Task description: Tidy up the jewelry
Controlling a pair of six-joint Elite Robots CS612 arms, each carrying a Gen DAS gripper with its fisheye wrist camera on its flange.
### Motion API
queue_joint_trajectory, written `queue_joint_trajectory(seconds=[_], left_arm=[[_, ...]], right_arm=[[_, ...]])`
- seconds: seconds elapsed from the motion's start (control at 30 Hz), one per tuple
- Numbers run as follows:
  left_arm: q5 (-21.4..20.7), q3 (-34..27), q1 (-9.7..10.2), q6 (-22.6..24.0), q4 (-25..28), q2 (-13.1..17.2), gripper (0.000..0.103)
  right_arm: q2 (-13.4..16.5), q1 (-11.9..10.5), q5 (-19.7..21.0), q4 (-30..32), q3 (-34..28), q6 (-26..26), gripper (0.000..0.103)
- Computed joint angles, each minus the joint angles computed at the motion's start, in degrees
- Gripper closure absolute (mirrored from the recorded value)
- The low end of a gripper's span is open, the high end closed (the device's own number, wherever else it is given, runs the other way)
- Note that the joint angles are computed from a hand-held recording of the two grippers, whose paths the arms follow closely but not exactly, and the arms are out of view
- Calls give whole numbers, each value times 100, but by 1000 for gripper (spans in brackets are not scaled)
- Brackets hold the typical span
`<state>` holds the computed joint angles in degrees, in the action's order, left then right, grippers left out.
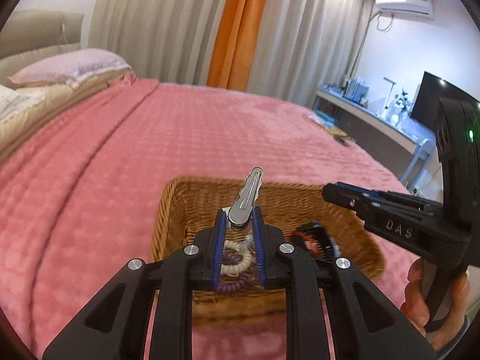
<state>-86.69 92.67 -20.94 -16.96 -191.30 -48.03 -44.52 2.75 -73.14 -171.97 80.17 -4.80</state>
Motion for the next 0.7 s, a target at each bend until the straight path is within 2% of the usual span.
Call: queue_joint_trajectory(seconds=[0.17, 0.23, 0.33, 0.5, 0.57, 0.63, 0.7], left_arm=[[-268, -317, 90, -79, 497, 246, 87], [-207, -368, 84, -24, 635, 291, 87], [-223, -405, 101, -40, 713, 334, 87], [-273, -399, 133, -102, 703, 354, 85], [-302, -375, 133, -109, 640, 337, 80], [-302, -313, 128, -115, 495, 308, 75], [-317, -222, 128, -109, 314, 257, 72]], right_arm=[[309, 21, 1, 751, -497, -24, 89], [395, 8, 62, 959, -636, 10, 89], [469, 43, -70, 1092, -748, -15, 89], [489, 40, -71, 1211, -795, 81, 88], [487, 31, -73, 1312, -833, 152, 81], [449, 9, -30, 1222, -778, 207, 60], [368, -15, 17, 1014, -633, 215, 59]])
